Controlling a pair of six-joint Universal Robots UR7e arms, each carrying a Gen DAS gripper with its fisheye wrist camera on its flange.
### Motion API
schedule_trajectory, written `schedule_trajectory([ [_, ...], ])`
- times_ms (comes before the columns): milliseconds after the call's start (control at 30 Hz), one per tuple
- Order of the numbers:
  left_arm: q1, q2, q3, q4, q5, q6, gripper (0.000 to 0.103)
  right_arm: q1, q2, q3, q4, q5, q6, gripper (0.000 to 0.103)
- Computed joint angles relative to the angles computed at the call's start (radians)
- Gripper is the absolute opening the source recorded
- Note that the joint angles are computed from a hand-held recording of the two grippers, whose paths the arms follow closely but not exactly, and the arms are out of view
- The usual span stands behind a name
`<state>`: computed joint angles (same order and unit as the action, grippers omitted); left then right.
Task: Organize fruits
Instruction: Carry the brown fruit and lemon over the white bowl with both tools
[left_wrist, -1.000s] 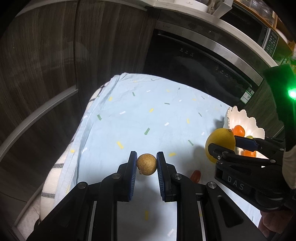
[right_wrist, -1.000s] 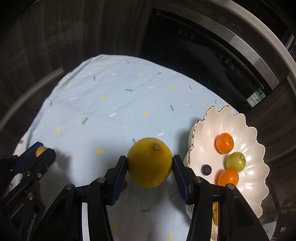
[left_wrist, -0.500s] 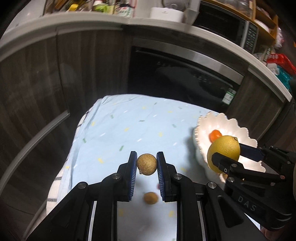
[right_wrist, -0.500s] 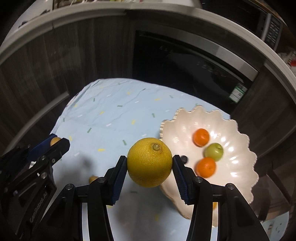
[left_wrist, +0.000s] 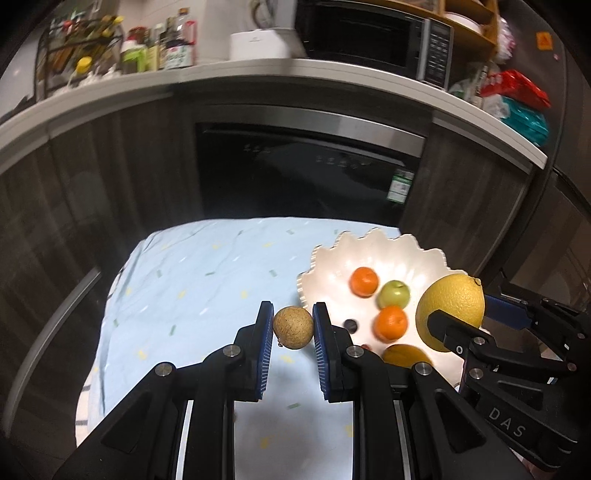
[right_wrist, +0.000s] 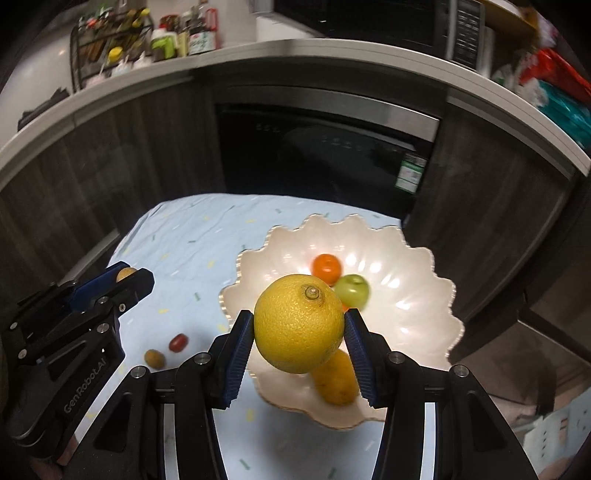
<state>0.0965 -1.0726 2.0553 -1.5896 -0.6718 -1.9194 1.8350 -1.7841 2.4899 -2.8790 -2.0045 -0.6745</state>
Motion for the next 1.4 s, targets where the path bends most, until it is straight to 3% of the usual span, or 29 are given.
schedule_trajectory([
  [300,0.041,0.083,-0.065,-0.102,0.062,0.155,0.022,-0.114,-0.061,-0.016,-0.001,0.093,-0.031,0.050],
  [767,0.105,0.182,-0.125,-0.196,0.060,0.306,0.022,-0.254,-0.059,-0.032,-0.015,0.178,-0.052,0.050],
  [1400,0.171,0.252,-0.147,-0.302,0.038,0.426,0.022,-0.345,0.014,-0.052,-0.045,0.209,-0.074,0.050],
])
